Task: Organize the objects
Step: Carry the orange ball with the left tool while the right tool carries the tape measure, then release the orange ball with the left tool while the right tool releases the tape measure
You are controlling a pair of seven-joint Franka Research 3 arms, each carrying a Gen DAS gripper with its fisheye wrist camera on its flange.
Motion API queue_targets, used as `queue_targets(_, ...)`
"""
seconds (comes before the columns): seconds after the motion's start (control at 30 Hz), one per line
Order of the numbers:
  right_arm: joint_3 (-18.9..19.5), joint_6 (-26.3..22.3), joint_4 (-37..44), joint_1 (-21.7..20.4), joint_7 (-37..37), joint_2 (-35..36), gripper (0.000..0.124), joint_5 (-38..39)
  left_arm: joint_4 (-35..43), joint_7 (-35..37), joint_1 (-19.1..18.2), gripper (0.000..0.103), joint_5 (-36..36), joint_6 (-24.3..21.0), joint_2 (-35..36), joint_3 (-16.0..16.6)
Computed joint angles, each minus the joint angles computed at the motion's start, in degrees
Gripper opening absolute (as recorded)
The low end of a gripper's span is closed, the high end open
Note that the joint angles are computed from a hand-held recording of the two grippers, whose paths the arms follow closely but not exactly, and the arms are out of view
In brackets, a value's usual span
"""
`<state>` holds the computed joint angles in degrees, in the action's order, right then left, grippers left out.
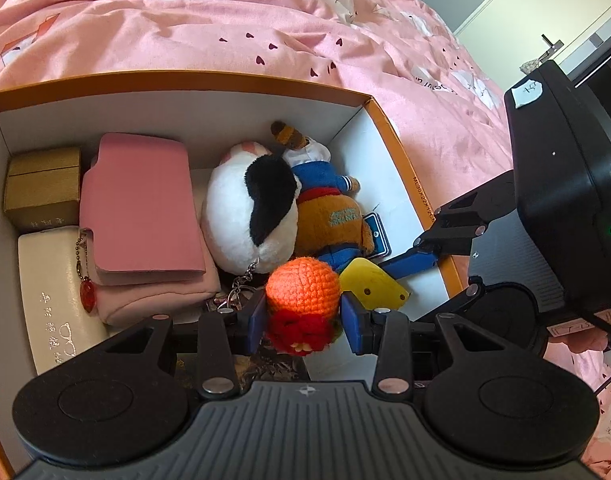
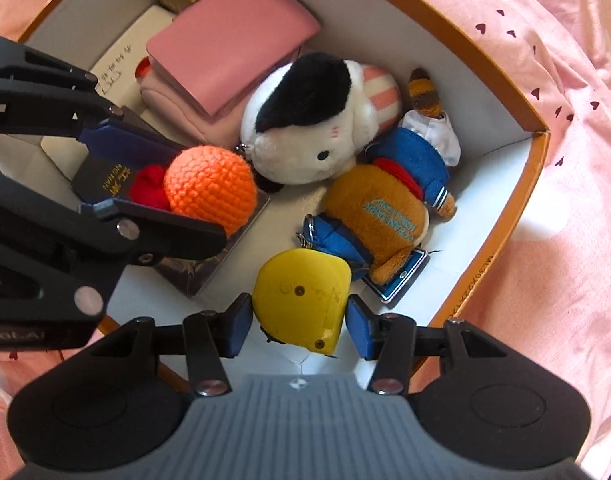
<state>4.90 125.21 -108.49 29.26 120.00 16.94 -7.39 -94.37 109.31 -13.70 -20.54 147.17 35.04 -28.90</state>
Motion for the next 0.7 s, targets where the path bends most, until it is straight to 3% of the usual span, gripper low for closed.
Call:
queue_targets(0.3,-0.1,-6.1,4.4,0.6,-1.8,2.8,0.053,-0.1,1.7,-1.3,-0.2,0.045,-0.3,-2.4,1.1,0.5)
queue_targets(0.7,0.0,-3.7,0.1,0.5,-0.4,-1.6,0.060,-0.8,4.0,-3.2,-1.7,0.045,1.2,-5.3,2.4,1.5)
